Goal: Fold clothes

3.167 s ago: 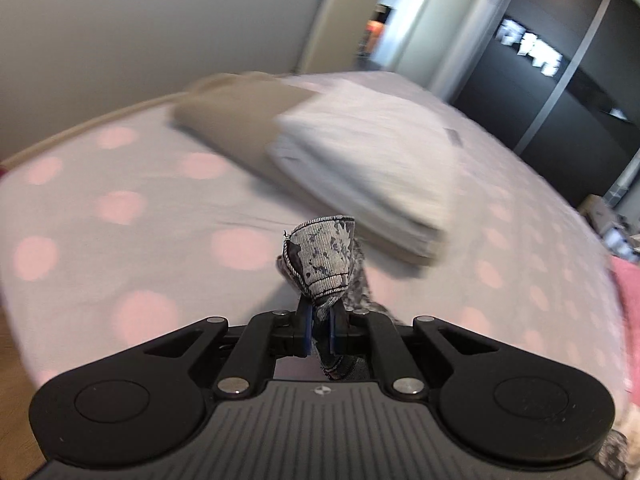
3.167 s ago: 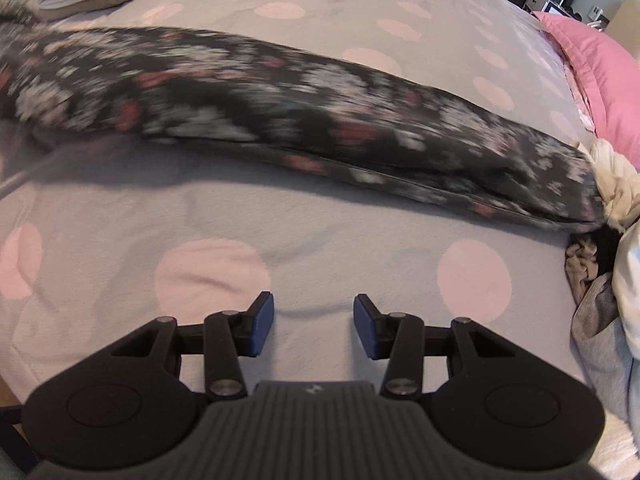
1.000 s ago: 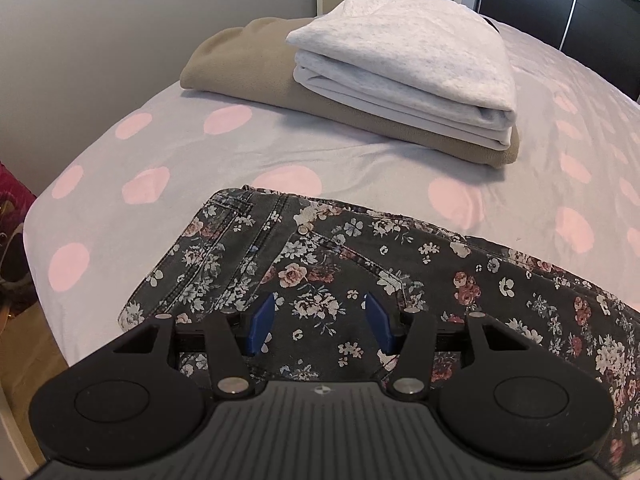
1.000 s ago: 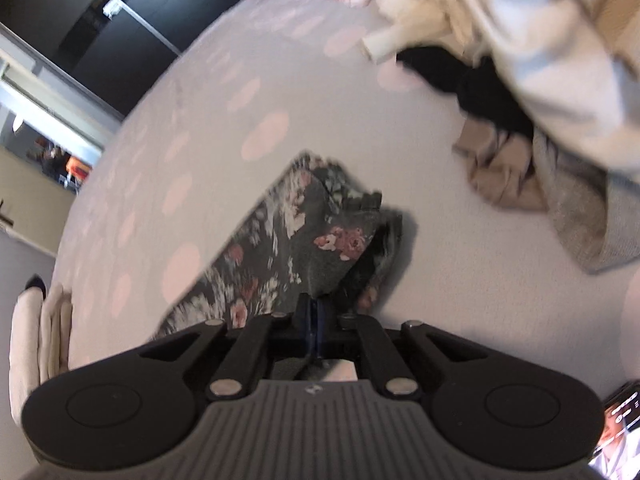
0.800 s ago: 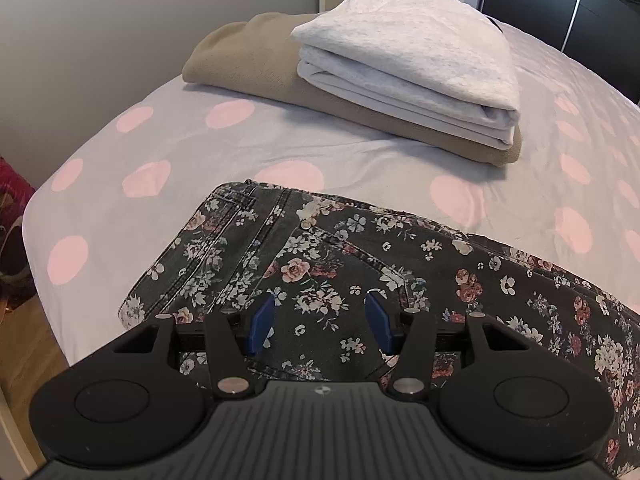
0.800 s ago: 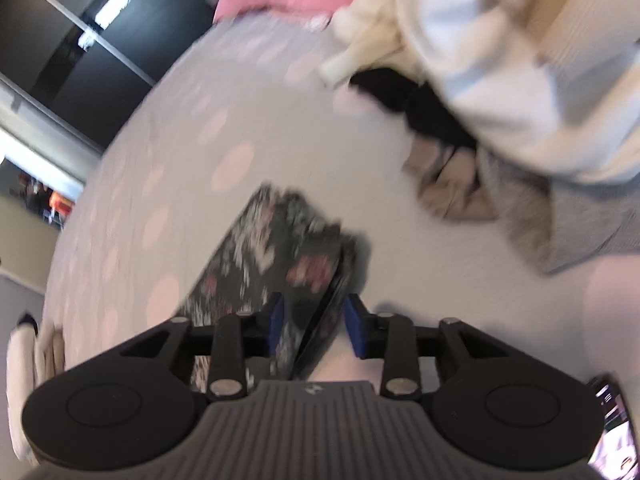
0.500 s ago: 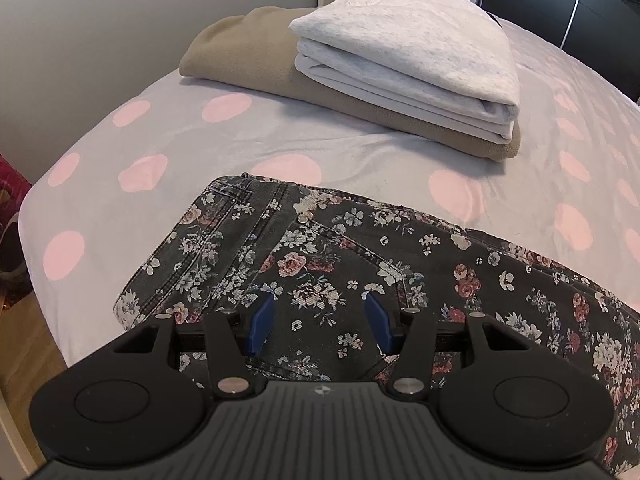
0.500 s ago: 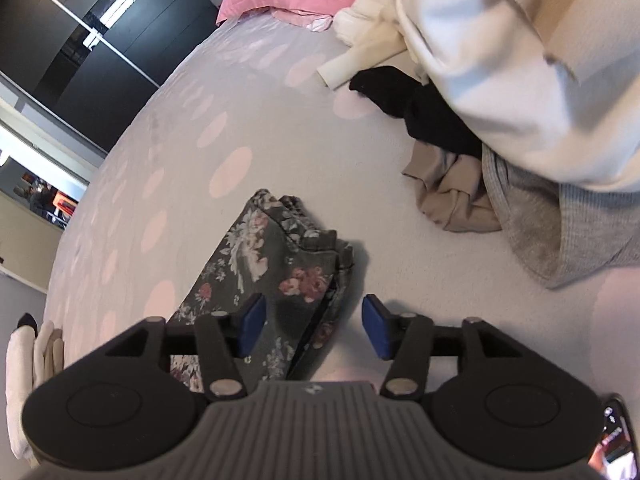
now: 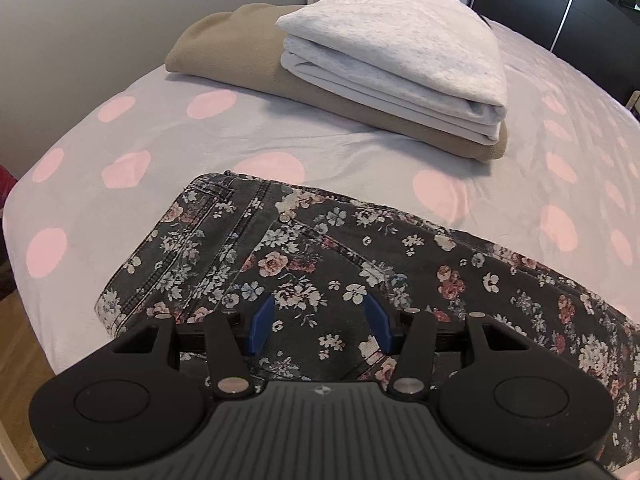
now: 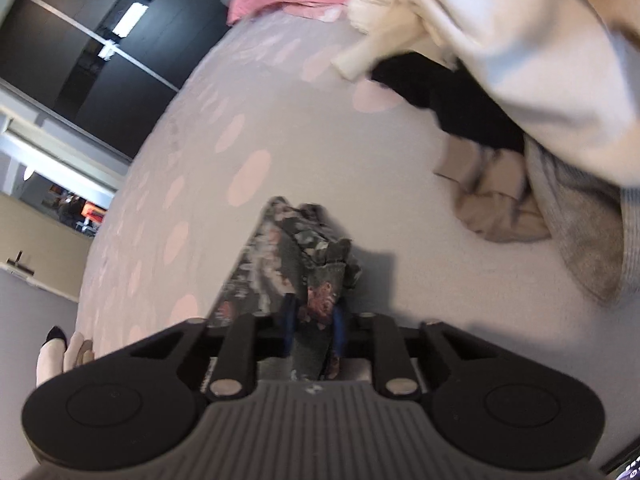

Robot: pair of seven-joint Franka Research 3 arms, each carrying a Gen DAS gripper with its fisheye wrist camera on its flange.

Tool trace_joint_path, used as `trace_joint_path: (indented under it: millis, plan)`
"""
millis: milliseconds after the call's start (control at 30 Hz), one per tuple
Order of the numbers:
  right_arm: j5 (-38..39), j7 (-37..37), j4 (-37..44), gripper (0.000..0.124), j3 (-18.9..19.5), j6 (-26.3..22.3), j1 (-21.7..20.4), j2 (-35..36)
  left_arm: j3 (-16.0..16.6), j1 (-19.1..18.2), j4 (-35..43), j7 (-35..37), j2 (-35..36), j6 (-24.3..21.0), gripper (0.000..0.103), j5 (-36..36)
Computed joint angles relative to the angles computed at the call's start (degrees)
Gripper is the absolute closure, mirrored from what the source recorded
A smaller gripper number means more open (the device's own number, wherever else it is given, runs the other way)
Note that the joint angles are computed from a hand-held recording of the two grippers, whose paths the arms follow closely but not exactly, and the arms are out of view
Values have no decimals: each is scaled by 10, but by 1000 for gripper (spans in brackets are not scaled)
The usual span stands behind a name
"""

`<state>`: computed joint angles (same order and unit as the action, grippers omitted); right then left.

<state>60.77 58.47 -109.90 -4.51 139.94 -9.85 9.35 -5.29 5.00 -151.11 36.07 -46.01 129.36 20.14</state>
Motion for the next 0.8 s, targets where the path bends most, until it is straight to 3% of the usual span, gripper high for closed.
trace_joint_path:
  millis: [167,300,533,800]
  plan:
    - [15,-66,-20,113,7,1,18,-57,12,-11,-8,19,-13,26,56,-8]
    - [21,-98,-41,113,3,-29,48,-117,16,-14,-15,36,-27,43,56,-15]
    - [52,-95,-89,113,2,-83,123,-206,29,-20,-36,58,-58,80,59,-42]
    - [49,-99,-181,114,42,-57,231,-293,68,-54,-66,103,-87,153,59,-111]
